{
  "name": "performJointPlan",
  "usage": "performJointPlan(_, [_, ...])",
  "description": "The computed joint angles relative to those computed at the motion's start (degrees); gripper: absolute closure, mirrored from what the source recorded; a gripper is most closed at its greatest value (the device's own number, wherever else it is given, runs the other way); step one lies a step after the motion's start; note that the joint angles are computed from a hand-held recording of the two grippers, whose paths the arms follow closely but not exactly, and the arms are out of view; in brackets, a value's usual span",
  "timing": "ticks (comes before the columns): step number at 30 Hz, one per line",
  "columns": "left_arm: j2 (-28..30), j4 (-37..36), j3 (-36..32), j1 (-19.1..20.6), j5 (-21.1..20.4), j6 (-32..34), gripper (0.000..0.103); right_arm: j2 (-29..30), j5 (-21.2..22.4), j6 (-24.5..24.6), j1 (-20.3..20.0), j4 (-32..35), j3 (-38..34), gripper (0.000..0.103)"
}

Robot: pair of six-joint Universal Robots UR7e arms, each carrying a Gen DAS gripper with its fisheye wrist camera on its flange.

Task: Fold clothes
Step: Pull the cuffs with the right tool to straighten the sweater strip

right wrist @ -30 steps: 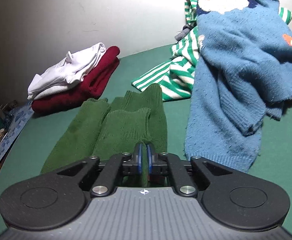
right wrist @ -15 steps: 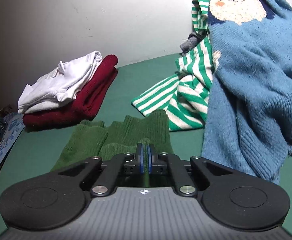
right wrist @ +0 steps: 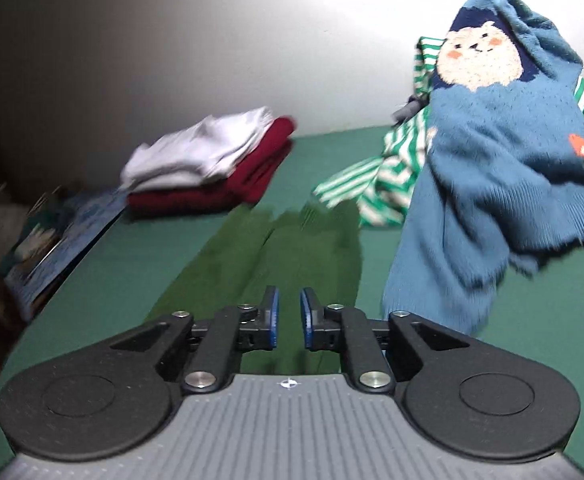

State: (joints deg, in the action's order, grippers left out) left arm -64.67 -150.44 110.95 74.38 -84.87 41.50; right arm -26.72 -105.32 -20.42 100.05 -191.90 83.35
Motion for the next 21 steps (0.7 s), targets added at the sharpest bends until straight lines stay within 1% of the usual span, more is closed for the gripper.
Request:
performJointPlan(2, [-0.93,3.92,-1.48,0.83,-2.01,0.48,0.036,-3.88,2.06,0.27,0.42,-1.77,8.73,0.092])
performJointPlan(6, [-2.26,9.78,-4.11,1.88,-3.28,3.34,0.034,-7.2,2.8,3.08,1.89,-4.81,20.35,0.091])
performJointPlan(7, [-2.4,9.88,-4.46,1.97,-3.24,4.32,0.034,-7.09,1.88,3.21,2.44,-5.24,21.66,0.089])
performJointPlan(9, [-2.06,9.91,-5.76,2.25,-3.5,5.84,0.033,-6.69,-0.06,3.52,3.59,-5.98,24.03,0.088])
performJointPlan(11, [-0.84,9.96,-7.61,2.76,-4.22,6.16,0.03,-6.15,-1.99,4.0,4.81,-6.61,26.22,0.088])
performJointPlan(13, [1.28,12.1,-10.56,3.58,-4.75,5.07,0.029,-5.45,-4.83,5.01,5.53,-7.81,27.43,0.089])
performJointPlan(15, [2.8,14.92,-13.19,4.32,-5.5,3.45,0.03,-4.69,-4.99,5.64,5.49,-12.93,29.45,0.089])
performJointPlan(16, [2.98,15.56,-13.8,4.72,-6.24,3.75,0.029,-4.91,-5.24,6.23,5.58,-13.53,30.27,0.089])
performJointPlan(18, [2.39,15.79,-13.6,4.7,-5.12,5.25,0.03,-5.39,-5.75,7.43,5.78,-14.57,31.86,0.09])
performJointPlan(21, [0.57,16.48,-12.76,4.51,-2.85,8.22,0.03,-6.07,-9.63,8.29,7.6,-13.51,32.65,0.09])
